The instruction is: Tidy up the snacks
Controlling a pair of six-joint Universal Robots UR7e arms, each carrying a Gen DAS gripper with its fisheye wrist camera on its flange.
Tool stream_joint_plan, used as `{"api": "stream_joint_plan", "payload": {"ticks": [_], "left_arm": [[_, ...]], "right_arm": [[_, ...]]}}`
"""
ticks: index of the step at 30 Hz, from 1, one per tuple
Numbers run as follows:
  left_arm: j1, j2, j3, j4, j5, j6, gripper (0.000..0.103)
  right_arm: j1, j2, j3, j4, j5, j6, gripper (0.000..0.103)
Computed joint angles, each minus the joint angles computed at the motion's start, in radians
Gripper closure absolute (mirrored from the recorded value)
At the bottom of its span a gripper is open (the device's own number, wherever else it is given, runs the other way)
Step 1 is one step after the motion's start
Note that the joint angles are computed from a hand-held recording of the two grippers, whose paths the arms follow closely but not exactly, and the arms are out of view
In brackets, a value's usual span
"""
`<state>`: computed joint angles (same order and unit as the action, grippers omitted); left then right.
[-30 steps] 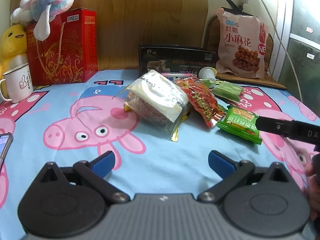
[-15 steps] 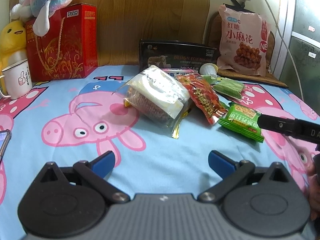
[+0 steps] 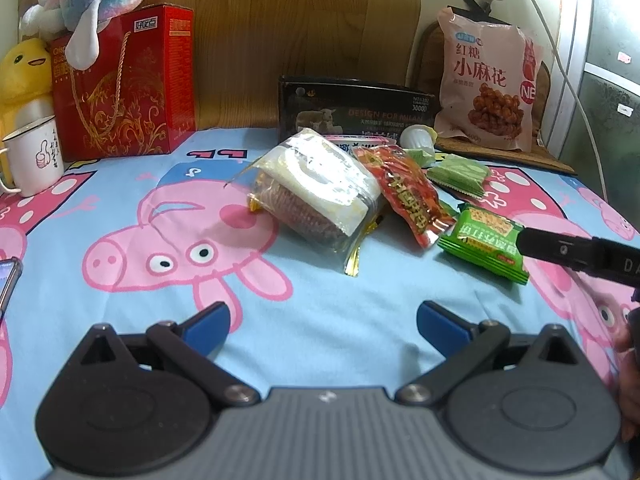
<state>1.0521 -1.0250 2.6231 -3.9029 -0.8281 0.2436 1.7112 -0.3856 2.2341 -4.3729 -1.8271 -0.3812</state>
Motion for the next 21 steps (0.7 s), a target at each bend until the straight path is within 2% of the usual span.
{"api": "stream_joint_plan", "payload": {"ticks": [4, 6, 9, 12, 16, 19, 21], "left_arm": [[-0.001, -0.013, 0.008, -0.047, 0.004, 0.029, 0.0], [0.011, -0.048, 0.004, -0.031, -0.006, 0.03, 0.0], [0.042, -0.119, -0.008, 0.028, -0.037, 0.014, 0.0], [0.091, -0.2, -0.034, 0.11, -0.118, -0.008, 0.0], [0.159, -0.265, -0.099, 0.233, -0.235, -0.064, 0.003], [0.167, -0.231, -0.157, 0.22, -0.23, -0.03, 0.003], [0.181, -0.208, -0.209, 0.249, -0.252, -0.003, 0.003]], "right_arm": [[0.004, 0.005, -0.002, -0.004, -0.005, -0.008, 0.008], [0.007, 0.013, -0.003, -0.018, 0.0, -0.025, 0.01], [0.01, 0.014, 0.004, -0.02, 0.035, -0.066, 0.017], [0.021, 0.002, 0.01, 0.017, 0.101, -0.165, 0.031], [0.049, -0.045, -0.017, 0.216, 0.151, -0.247, 0.05], [0.053, -0.091, -0.056, 0.472, 0.201, -0.231, 0.053], [0.07, -0.079, -0.107, 0.578, 0.177, -0.223, 0.053]]}}
